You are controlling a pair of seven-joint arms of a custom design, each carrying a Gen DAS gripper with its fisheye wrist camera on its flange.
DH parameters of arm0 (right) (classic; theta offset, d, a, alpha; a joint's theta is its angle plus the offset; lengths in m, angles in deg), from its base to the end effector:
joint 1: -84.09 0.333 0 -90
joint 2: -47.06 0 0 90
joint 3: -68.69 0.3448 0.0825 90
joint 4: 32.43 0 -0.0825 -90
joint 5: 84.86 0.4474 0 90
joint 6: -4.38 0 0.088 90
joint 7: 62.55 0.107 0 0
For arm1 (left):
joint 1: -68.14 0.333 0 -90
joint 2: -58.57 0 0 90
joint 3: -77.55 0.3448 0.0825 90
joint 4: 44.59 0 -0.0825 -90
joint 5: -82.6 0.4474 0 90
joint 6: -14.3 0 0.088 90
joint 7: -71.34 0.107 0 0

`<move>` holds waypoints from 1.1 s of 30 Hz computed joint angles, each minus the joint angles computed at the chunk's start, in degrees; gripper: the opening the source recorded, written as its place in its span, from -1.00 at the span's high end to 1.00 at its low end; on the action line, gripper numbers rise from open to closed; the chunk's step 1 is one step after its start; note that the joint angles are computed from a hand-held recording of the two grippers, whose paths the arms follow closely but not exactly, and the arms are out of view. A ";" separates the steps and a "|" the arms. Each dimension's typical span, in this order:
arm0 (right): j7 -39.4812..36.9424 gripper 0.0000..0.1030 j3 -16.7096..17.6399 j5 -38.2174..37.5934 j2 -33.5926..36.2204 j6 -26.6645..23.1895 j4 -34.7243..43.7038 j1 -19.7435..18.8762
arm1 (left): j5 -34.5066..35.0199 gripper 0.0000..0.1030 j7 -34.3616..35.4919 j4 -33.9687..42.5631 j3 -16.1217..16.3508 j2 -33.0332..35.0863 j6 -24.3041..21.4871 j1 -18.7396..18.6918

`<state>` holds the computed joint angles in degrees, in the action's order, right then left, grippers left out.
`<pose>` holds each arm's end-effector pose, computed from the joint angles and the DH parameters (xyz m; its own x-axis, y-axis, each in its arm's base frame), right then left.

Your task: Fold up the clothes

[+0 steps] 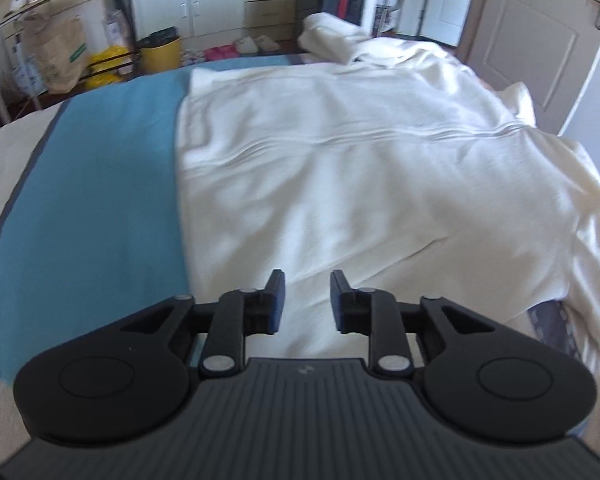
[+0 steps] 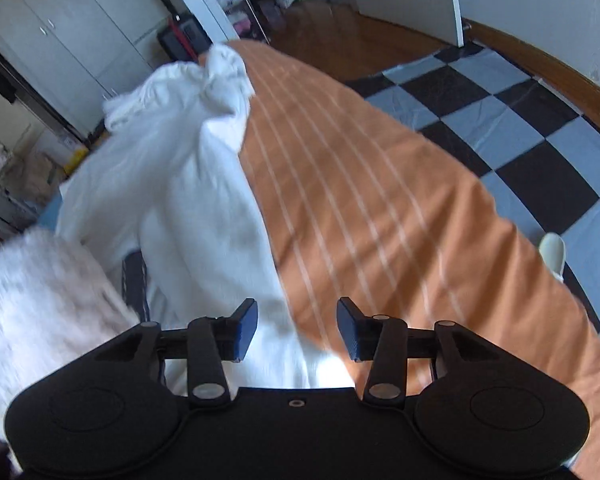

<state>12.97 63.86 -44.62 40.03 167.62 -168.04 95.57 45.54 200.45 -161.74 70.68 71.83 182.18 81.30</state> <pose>0.5665 0.0307 0.4223 -0.1148 -0.9092 -0.4001 -0.8035 0.3219 -0.5008 0.6713 0.1160 0.3813 -0.0047 -0.9955 0.0941 -0.7603 -0.0576 -0.6471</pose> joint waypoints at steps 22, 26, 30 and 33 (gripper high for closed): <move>18.99 -0.08 -0.43 -9.84 59.94 -6.97 74.77 6.02 | 10.42 0.20 -6.95 37.49 -4.99 26.32 -11.42 -8.68; 8.42 -0.12 1.78 -18.15 57.88 -6.91 70.85 6.81 | 8.72 0.20 -7.16 39.98 -8.02 28.72 -13.46 -7.61; -1.05 -0.21 12.33 -16.60 55.40 -6.67 66.56 -0.57 | 8.11 0.20 -8.28 43.83 -8.86 31.92 -17.26 -7.71; -5.59 -0.22 24.54 -7.95 53.71 -5.52 62.41 -10.94 | 10.31 0.20 -10.84 44.41 -6.59 32.73 -18.46 -9.47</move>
